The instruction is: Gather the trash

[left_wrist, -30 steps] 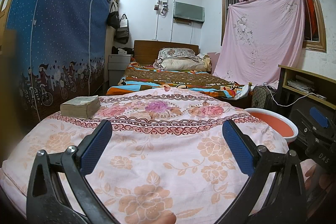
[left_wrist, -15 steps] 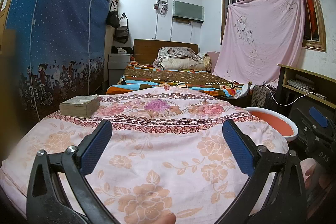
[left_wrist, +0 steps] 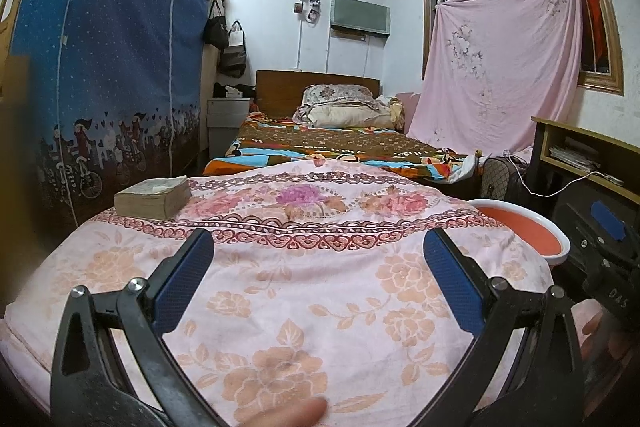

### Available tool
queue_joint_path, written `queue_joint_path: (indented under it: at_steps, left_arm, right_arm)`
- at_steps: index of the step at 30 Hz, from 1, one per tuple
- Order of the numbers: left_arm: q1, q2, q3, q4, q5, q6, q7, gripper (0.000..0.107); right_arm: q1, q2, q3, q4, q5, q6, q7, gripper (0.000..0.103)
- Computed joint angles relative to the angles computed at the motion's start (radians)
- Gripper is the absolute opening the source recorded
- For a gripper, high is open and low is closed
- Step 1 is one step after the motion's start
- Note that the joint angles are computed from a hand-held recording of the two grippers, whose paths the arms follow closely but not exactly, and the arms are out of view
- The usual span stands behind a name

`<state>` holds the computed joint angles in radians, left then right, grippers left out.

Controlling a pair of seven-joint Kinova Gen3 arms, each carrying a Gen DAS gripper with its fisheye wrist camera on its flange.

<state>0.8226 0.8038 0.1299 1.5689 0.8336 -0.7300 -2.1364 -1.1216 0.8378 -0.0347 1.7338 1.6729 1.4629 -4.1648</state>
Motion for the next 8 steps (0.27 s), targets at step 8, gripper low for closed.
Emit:
queue_joint_path:
  at_steps: [8]
  left_arm:
    - [-0.003, 0.002, 0.003, 0.002, -0.002, -0.013, 0.001, 0.091]
  right_arm:
    - [0.001, 0.000, 0.000, -0.001, 0.000, -0.001, 0.001, 0.103]
